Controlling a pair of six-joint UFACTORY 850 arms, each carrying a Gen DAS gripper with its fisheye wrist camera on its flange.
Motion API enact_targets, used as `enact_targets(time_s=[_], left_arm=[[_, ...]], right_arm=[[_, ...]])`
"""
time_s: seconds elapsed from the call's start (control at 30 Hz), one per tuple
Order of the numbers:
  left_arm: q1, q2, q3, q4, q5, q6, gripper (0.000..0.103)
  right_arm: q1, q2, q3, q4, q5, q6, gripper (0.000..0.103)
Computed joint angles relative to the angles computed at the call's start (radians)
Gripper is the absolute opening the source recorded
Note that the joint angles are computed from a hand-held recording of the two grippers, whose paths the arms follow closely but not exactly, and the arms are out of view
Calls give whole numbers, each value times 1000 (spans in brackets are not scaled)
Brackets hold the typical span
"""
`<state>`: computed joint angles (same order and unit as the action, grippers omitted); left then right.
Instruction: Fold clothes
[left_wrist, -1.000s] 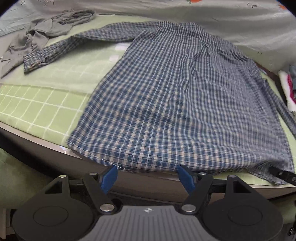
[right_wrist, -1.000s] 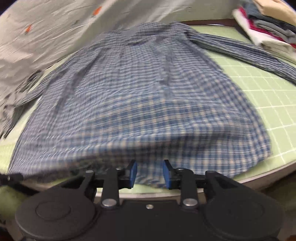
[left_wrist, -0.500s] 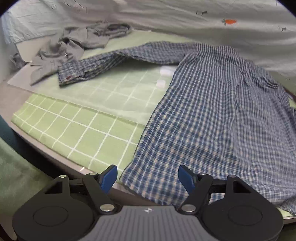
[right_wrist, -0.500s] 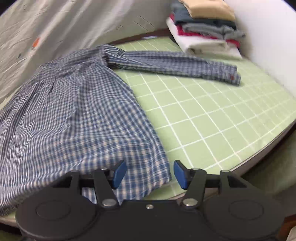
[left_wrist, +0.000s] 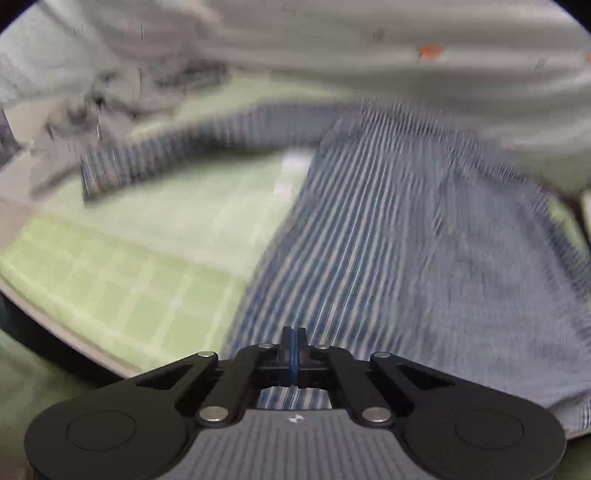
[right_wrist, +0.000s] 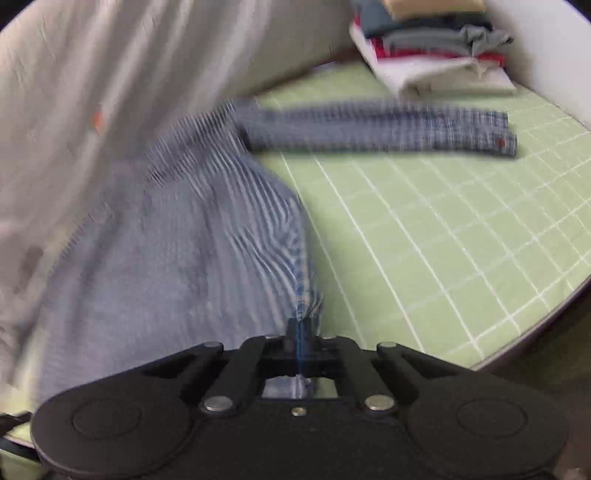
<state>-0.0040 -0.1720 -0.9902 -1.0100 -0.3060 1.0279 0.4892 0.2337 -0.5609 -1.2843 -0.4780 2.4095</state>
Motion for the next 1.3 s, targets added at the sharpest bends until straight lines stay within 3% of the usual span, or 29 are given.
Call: enact_targets(time_s=[0.07,0.13,0.2,0.3,0.4,0.43,0.53,0.6,0.63,0.67,0.73,0.8,0.9,1.0,1.1,1.3], left_arm=[[30,44,-1,-135,-36,95,0],[38,49,-6,-143,-28,85,0],[22,14,-18,-14,17,-20,0],[0,-63,-47,261,-10,-274,2],[-19,-85,-34,353,-7,-359,24],[-25,-86,-29,382,-4,-383,27],[-34,-88,-20,384,-10,-383,32],[-36,-88,-25,367,-7,-370,41],[-41,-93,-32,373,1,-376,48],[-47,-100,-41,386,11,-390,51],[-62,-118,-62,412,28,-418,55],[-79,-142,-86,409,42,-418,59],[-99,-188,-127,323,65,-323,66],[-120,-262,-216,291,44,-296,68],[-141,-388,-369,260,6,-273,73],[-235,-741,-878,462,-46,-504,76]], right_arm=[[-17,109,50,-150,42,206,0],[-19,176,78,-152,16,284,0],[-25,145,78,-96,-12,195,0],[-12,13,8,149,-86,-114,0],[-17,-14,-10,253,-56,-185,2],[-12,-36,-25,283,-76,-220,7],[-5,-87,-60,336,-127,-358,36],[-3,-96,-73,344,-144,-403,42],[-5,-98,-83,346,-145,-421,54],[-6,-109,-92,332,-151,-426,74],[-13,-160,-136,313,-184,-430,88],[-40,-199,-171,291,-169,-486,89],[-90,-269,-232,225,-118,-542,99],[-129,-372,-330,176,-81,-584,100],[-200,-474,-437,78,22,-634,100],[-312,-808,-852,9,91,-675,101]])
